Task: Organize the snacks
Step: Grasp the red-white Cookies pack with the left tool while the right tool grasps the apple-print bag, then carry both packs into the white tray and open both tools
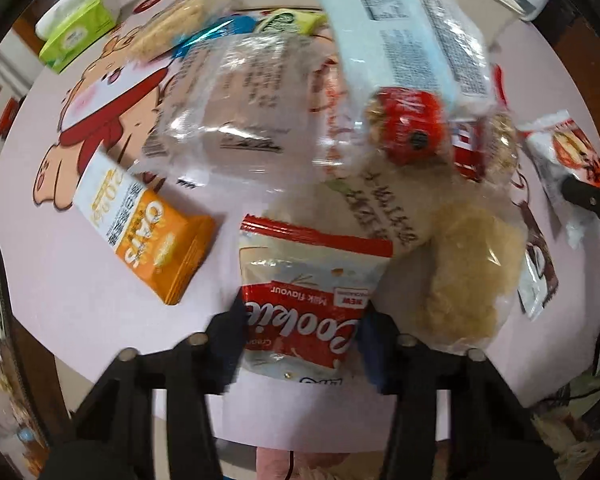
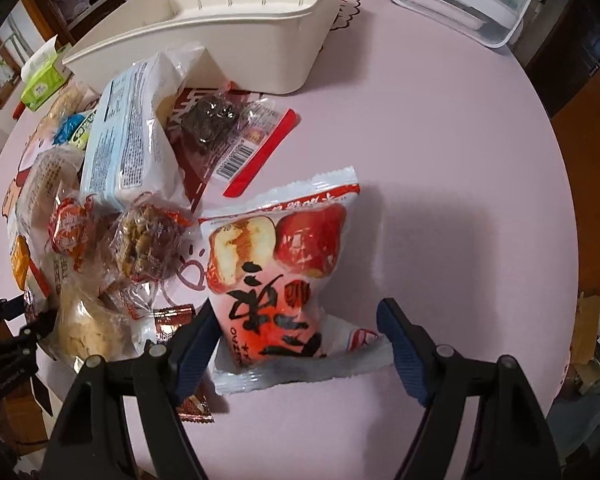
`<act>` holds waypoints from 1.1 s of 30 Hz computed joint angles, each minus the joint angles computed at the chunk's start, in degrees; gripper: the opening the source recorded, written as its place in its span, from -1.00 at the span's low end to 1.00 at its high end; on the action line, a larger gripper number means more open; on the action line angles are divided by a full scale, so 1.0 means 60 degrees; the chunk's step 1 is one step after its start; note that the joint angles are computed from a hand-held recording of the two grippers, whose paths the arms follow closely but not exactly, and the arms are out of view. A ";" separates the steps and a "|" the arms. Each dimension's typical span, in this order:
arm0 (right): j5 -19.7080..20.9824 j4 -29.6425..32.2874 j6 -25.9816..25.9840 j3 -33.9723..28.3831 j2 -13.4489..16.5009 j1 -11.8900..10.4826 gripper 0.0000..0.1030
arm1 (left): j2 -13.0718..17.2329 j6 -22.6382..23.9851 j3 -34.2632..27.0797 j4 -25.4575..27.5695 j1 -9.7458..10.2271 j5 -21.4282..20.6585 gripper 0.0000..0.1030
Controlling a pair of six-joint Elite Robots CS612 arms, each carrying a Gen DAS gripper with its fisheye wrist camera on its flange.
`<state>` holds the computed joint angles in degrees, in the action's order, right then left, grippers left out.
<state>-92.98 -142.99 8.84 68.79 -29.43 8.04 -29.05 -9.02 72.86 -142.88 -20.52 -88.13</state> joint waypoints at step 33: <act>0.0172 -0.2763 0.0791 0.0832 -0.1240 0.0332 0.37 | -0.1216 0.2583 -0.0292 -0.2635 -0.0316 0.1016 -0.13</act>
<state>-91.95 -159.57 13.59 73.78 -36.87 10.04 -36.35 6.48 71.11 -158.69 -22.41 -82.03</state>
